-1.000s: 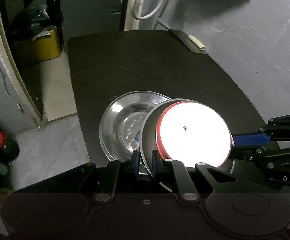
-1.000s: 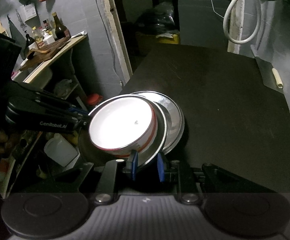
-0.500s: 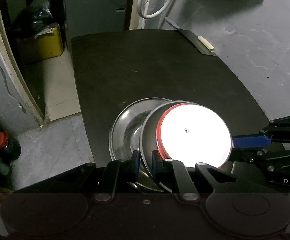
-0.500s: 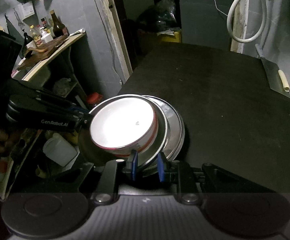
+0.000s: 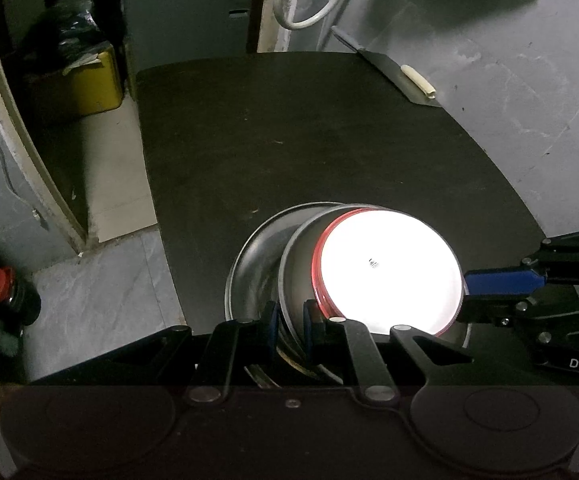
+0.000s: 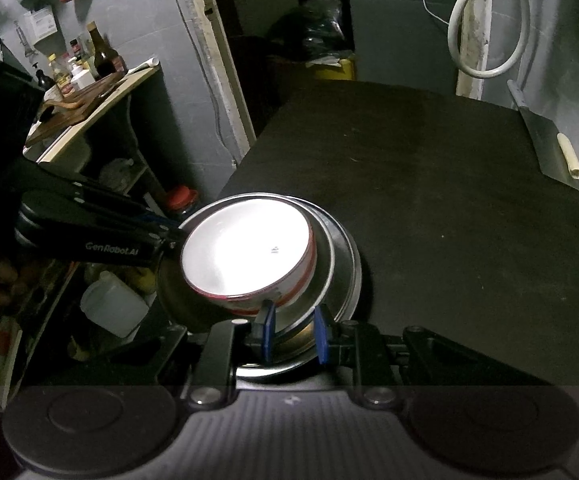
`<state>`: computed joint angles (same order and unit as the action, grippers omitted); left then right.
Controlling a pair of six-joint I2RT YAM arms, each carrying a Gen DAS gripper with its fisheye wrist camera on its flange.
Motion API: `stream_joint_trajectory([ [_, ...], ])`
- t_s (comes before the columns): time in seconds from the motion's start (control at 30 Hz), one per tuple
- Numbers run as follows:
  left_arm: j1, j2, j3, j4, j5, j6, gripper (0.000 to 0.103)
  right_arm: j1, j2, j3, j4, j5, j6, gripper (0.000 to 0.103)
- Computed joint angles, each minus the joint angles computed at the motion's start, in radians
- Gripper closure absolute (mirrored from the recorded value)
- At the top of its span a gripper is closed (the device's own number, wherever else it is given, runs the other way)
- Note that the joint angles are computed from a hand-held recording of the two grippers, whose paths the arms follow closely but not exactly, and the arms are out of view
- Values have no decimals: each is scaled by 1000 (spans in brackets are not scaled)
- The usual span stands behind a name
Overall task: Organize plates and bowls
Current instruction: 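Carry the mixing bowl with both tools over the steel plate stack, then lower the mixing bowl onto the plate stack with both tools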
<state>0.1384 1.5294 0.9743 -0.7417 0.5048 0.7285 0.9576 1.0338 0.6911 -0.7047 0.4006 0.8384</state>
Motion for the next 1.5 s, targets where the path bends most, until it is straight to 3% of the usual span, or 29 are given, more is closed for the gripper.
stream_joint_trajectory([
  [0.27, -10, 27, 15, 12, -7, 4, 91, -22, 13, -4, 16, -18, -7, 79],
  [0.33, -13, 30, 18, 23, 2, 3, 92, -34, -8, -16, 53, -42, -36, 100],
  [0.47, -31, 45, 32, 26, -7, -14, 91, -11, 53, 20, 60, -10, -53, 100],
  [0.8, -19, 80, 49, 4, -10, -9, 90, -23, 40, -12, 101, -52, -35, 100],
  [1.5, -10, 58, 40, 2, -1, -12, 86, -19, 19, -35, 113, -41, -5, 93],
])
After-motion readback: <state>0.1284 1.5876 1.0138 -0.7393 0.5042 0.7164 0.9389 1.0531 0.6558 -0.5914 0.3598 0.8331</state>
